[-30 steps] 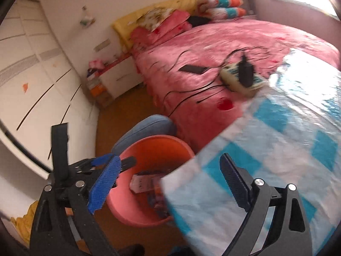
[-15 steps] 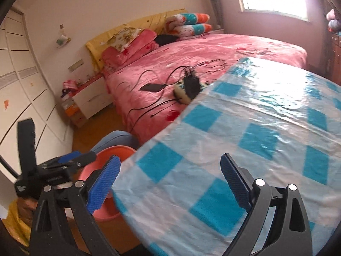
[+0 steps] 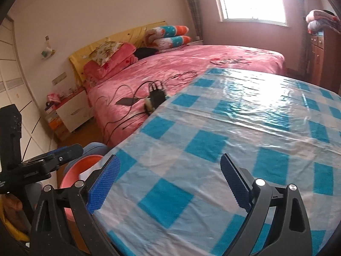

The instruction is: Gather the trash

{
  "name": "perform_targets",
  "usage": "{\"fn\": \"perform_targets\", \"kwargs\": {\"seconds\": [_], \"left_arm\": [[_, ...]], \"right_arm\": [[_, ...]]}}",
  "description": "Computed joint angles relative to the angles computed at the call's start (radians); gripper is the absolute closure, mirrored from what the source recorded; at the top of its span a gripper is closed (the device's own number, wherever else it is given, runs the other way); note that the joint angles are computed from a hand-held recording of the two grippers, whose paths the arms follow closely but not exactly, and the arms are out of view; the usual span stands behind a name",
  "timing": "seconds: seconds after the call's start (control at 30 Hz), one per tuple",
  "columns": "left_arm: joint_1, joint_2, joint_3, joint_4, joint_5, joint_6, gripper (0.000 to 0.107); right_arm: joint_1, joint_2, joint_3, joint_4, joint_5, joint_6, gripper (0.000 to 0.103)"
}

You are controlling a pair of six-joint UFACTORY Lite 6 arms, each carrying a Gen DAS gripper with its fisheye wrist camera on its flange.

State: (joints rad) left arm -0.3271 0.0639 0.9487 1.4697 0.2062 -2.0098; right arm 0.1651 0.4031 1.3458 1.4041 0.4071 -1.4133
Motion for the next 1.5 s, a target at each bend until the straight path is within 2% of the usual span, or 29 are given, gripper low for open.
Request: {"fn": "perform_targets", "kwargs": {"seconds": [0.23,0.93,1.33,1.5], "left_arm": [[-0.095,0.108,0.137,-0.089,0.071,0.09,0.01],[-0.22,0.414,0.563,-0.397,0.114,0.406,0.009],[-0.292,0.641,0.907,-0.619,0.175,0.681,0.008],[-0.314,0.763,1.114,-0.723,0.241,0.814,0.008]], "right_arm": [[-0.076,-0.015,-0.014,0.054,0.01,-0.064,0.009],[-0.256,-0.001,-0.011,0.161,0.017,-0.208,0.009],[-0.343,0.016,0.009,0.237,-0.01,-0.291,0.009],[-0.375,0.025,0.016,0.274,-0.016,-0.327,0.009]]}}
